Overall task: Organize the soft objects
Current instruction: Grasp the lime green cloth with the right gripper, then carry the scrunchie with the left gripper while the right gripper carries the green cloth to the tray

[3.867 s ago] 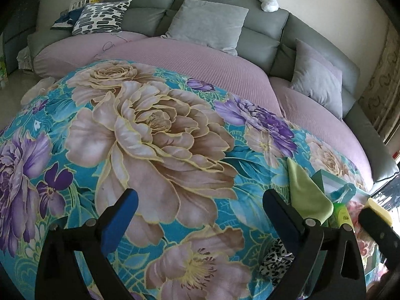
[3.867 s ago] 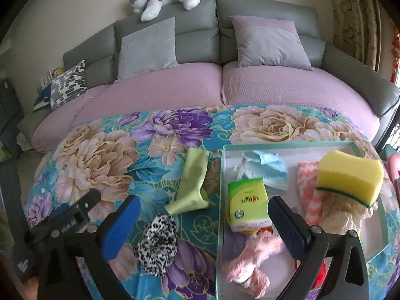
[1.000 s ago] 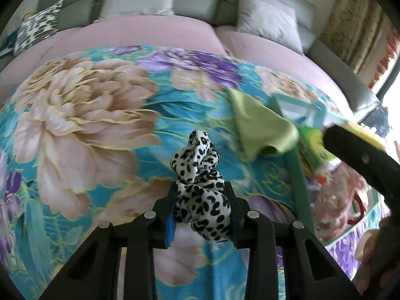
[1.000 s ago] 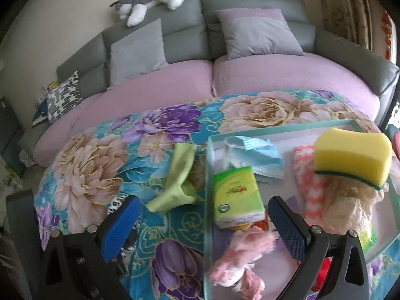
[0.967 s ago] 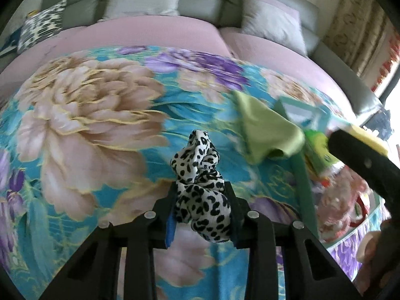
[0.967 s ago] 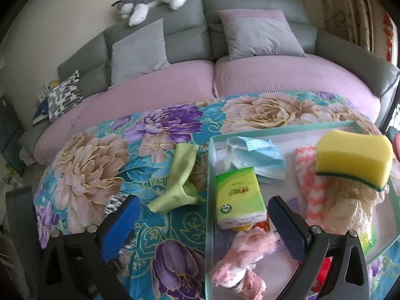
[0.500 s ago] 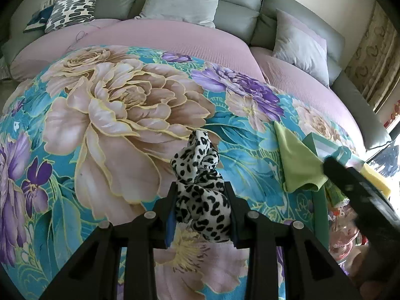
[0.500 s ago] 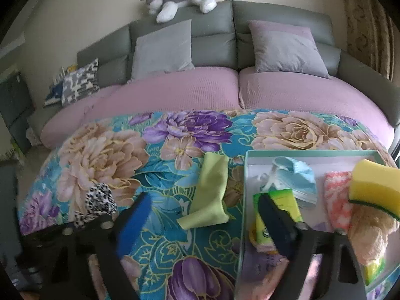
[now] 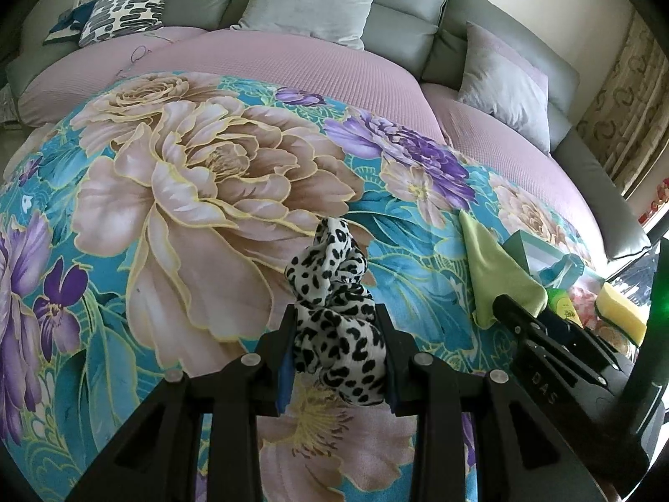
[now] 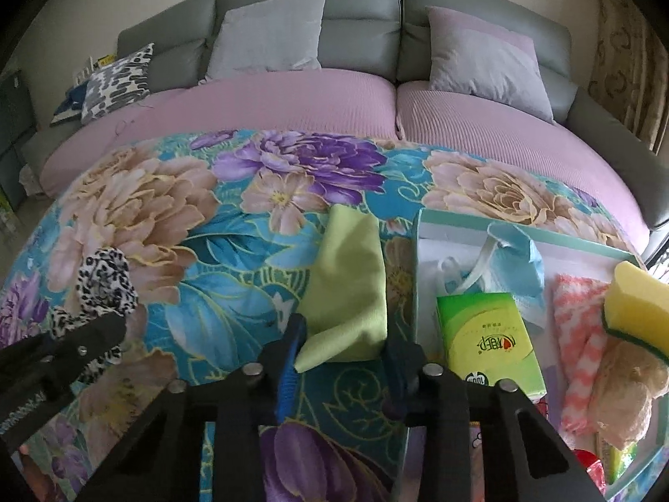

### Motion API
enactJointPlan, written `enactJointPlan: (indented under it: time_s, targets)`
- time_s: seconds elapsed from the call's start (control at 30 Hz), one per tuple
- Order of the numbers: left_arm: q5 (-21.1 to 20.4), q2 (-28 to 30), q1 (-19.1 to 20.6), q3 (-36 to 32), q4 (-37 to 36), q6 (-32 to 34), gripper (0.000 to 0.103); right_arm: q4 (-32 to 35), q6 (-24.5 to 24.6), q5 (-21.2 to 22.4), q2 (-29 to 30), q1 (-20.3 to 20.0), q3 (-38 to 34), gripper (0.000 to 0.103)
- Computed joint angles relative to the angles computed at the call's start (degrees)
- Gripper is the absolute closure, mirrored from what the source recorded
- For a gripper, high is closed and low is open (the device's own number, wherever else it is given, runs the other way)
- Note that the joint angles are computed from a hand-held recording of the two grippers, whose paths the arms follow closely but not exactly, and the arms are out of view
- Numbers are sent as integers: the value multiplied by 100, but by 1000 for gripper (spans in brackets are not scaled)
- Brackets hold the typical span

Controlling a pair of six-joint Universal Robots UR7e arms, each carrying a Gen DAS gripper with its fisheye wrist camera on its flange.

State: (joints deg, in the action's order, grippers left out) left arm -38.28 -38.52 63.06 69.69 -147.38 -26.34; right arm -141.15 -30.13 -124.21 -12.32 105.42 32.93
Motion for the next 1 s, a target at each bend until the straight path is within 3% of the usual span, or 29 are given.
enactJointPlan:
  time_s: [0.2,0.43,0.67,1.0]
  targets:
    - [-4,2,4,-5,32,0,68,56,112,162,-31,-54,26,93]
    - [-1,15,6,-13,19,28,68,-216,184,428,-191,-49,246,95]
    - [29,4,-30,45,-219,203,68,-1037,36,775,-537,11,763,96]
    - [92,178,-223,-19,-1157,1236,68,-2098,-233,1072,-1109,128,1494,96]
